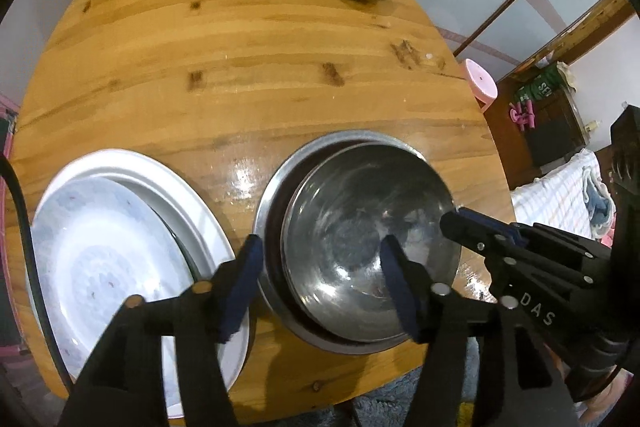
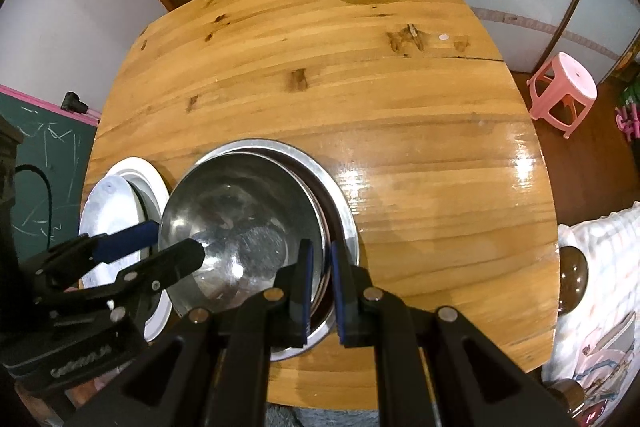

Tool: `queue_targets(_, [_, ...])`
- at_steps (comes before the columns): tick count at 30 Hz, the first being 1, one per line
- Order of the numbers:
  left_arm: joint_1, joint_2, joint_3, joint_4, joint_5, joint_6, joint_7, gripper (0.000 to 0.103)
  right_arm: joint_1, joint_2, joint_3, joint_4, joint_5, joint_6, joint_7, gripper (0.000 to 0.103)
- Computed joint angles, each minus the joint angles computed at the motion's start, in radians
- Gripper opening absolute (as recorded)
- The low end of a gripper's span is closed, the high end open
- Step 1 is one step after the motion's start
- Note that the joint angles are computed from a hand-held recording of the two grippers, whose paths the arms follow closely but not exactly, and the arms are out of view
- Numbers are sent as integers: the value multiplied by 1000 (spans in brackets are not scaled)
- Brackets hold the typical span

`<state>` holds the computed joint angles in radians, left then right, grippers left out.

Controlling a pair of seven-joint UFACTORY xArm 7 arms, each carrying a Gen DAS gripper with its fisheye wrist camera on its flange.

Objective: Organize plates and bowls

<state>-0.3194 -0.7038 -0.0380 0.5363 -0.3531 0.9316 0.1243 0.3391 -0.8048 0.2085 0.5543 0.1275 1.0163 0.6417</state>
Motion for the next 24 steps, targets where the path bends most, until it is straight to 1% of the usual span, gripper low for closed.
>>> queue_targets(14, [-1,-64,0,5,15,-5,13,62,-6,-37,21,31,-30,17,17,9])
queue_targets(18, [-4,-83,-7,8,23,-17,8,65,-2,-48,22,32,-30,19,17,9])
queue_targets(24, [-6,-108,-9,22,40,-27,2,66,-5,-70,21,38,-33,26,17,9])
